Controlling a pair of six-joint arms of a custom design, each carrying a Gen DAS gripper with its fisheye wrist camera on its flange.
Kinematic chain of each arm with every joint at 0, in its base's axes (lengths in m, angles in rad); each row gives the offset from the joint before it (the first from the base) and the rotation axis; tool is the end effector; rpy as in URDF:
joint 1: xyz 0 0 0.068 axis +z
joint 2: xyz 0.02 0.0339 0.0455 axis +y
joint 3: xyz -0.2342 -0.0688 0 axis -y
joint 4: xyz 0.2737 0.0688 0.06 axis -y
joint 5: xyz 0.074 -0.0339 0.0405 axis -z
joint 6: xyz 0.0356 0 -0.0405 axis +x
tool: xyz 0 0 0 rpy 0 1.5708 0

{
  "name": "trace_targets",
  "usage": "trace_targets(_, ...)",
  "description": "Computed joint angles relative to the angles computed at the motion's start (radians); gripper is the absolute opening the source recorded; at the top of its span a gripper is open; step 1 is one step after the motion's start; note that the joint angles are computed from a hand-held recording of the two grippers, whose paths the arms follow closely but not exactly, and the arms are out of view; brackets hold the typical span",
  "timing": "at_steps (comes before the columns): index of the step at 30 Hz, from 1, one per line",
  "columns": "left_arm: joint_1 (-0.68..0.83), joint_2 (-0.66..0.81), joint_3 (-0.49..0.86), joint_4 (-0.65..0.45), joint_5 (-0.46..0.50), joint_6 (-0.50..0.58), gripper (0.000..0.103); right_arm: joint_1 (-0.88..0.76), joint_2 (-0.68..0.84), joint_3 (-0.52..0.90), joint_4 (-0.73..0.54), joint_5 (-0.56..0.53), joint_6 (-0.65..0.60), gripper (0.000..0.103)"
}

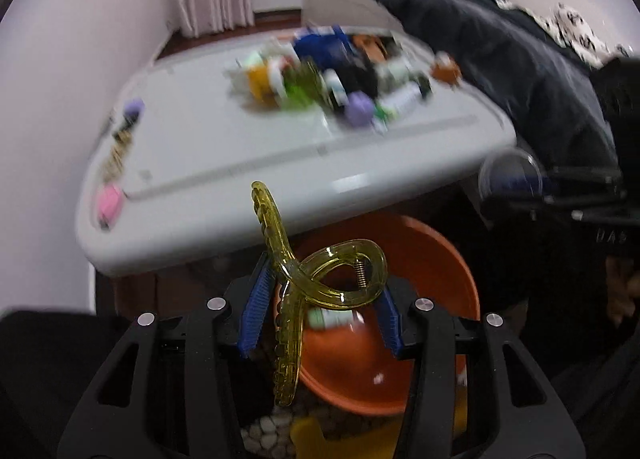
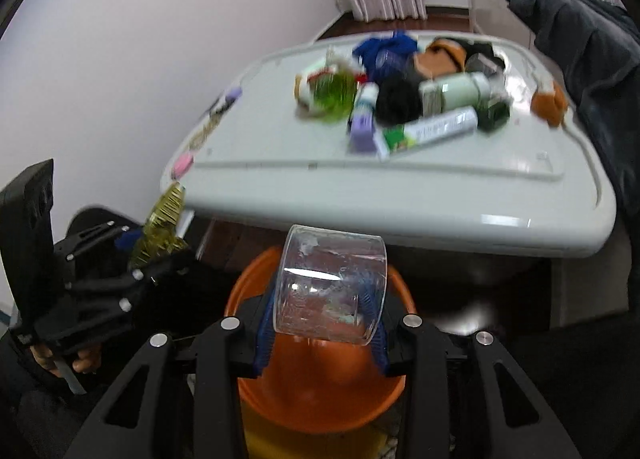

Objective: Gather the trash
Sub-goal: 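Bin the clear plastic cup with the right tool while the left bins the yellow hair clip, then grasp the toothpaste tube with the right tool while the left grasps the purple cap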

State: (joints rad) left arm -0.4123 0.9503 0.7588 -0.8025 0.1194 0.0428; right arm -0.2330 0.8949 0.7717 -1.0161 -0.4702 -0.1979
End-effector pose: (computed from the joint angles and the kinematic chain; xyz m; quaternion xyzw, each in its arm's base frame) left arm 0.2031 -0.0935 0.2192 0.2324 0.9285 -0.1084 0.2686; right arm 0.1951 -0.0297 0.2261 -0.0332 0.9507 0.1778 0.2520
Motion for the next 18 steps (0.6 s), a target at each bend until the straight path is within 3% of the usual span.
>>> trace_targets(4,-0.003,0.069,0.001,-0.003,0.024,0.013,0.051,0.048,0.005,-0.036,-0.008,0.035,0.01,0.039)
trace_targets(5,-0.004,0.073,0.002,-0.017,0.024,0.014,0.072,0.056,0.029,-0.037,-0.008,0.046,0.011,0.048)
trace_targets(6,-0.011,0.092,0.002,-0.023,0.001,0.004,0.088,0.062,0.059,-0.037,-0.007,0.06,0.012,0.071)
trace_targets(7,-0.008,0.108,0.004,-0.027,-0.002,0.004,0.089,0.062,0.077,-0.041,0.002,0.071,0.016,0.077)
trace_targets(14,0.041,0.173,0.029,-0.032,0.066,0.015,0.089,-0.044,0.162,0.023,0.047,0.034,0.012,0.075)
trace_targets(18,0.036,0.18,0.054,-0.004,0.062,0.017,0.089,-0.104,0.326,0.158,0.165,0.041,0.106,0.067)
